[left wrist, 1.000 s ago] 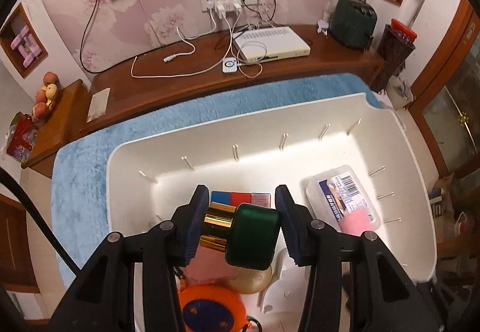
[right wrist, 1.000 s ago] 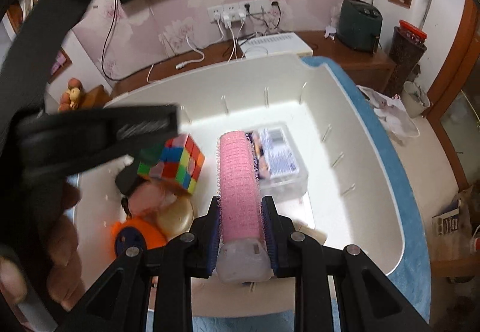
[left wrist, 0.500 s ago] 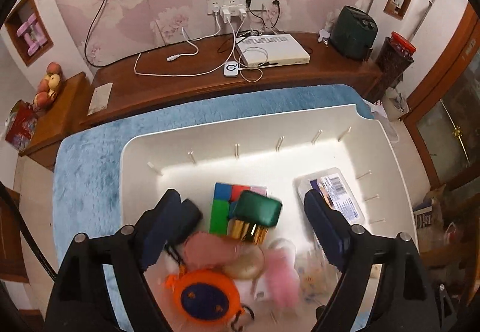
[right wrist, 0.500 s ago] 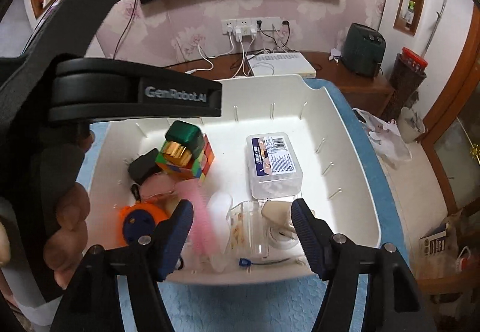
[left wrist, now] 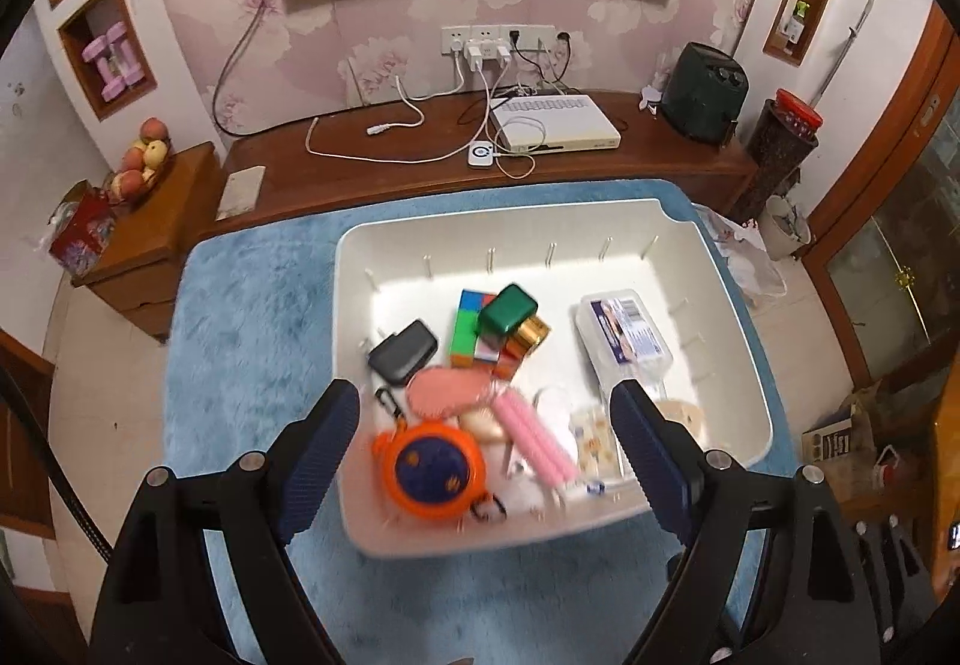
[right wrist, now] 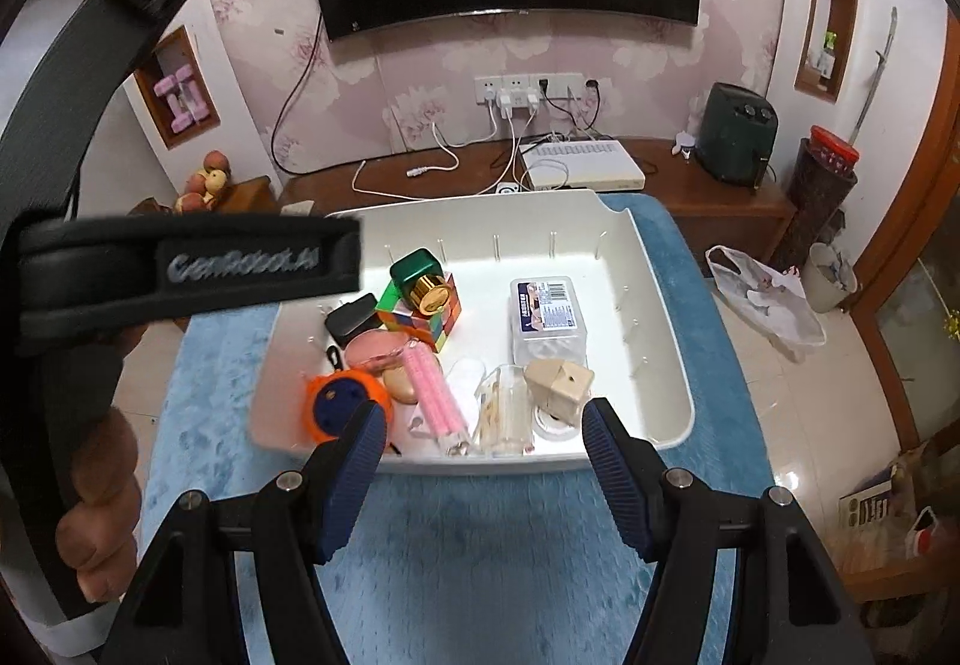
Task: Organize rigid objects
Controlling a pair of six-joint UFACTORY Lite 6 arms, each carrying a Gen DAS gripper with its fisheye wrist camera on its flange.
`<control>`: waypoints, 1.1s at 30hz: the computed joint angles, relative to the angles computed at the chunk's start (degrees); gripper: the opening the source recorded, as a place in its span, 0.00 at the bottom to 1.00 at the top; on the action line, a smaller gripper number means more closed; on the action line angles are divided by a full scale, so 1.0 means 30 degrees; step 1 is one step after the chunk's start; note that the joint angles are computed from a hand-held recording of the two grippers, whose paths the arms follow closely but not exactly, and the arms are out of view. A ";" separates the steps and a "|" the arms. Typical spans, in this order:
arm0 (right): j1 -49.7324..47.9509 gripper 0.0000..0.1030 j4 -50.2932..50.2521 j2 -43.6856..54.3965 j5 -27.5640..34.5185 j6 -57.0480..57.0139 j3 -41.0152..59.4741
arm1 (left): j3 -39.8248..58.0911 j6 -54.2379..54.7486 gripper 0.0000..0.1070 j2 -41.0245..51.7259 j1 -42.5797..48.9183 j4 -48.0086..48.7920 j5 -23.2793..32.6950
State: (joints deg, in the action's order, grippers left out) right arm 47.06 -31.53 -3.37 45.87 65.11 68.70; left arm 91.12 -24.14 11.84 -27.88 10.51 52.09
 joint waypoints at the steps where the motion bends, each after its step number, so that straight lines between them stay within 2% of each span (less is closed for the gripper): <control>1: 0.0270 0.67 -0.0111 -0.0408 0.0284 0.0234 -0.0174 | -0.0421 -0.0261 0.82 -0.0575 -0.0191 0.0193 0.0188; 11: 0.4646 0.67 -0.0844 -0.3756 0.4085 0.2307 -0.0676 | -0.3959 -0.3244 0.82 -0.6372 -0.2707 0.2018 0.2625; 14: 0.6262 0.73 -0.1097 -0.4006 0.5748 0.2950 -0.0062 | -0.4651 -0.4098 0.82 -0.8195 -0.3442 0.2540 0.3722; 18: 0.8003 0.74 -0.1193 -0.4156 0.7302 0.3678 0.0861 | -0.5117 -0.5199 0.82 -1.0007 -0.4381 0.3242 0.5215; 21: 0.9375 0.74 -0.1547 -0.3983 0.8688 0.4485 0.1606 | -0.5304 -0.6219 0.82 -1.1114 -0.5235 0.3872 0.6488; 28: 1.0859 0.74 -0.1811 -0.3944 1.0615 0.5050 0.2825 | -0.5721 -0.9363 0.82 -1.2961 -0.8252 0.5941 0.9335; 33: 1.1704 0.74 -0.1959 -0.4193 1.1593 0.5453 0.3388 | -0.6252 -1.1258 0.82 -1.3844 -1.0239 0.6383 1.0699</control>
State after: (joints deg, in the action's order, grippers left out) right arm 82.17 -37.41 -15.95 80.65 81.47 78.87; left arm 72.36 -57.92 -29.69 -58.60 29.66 84.18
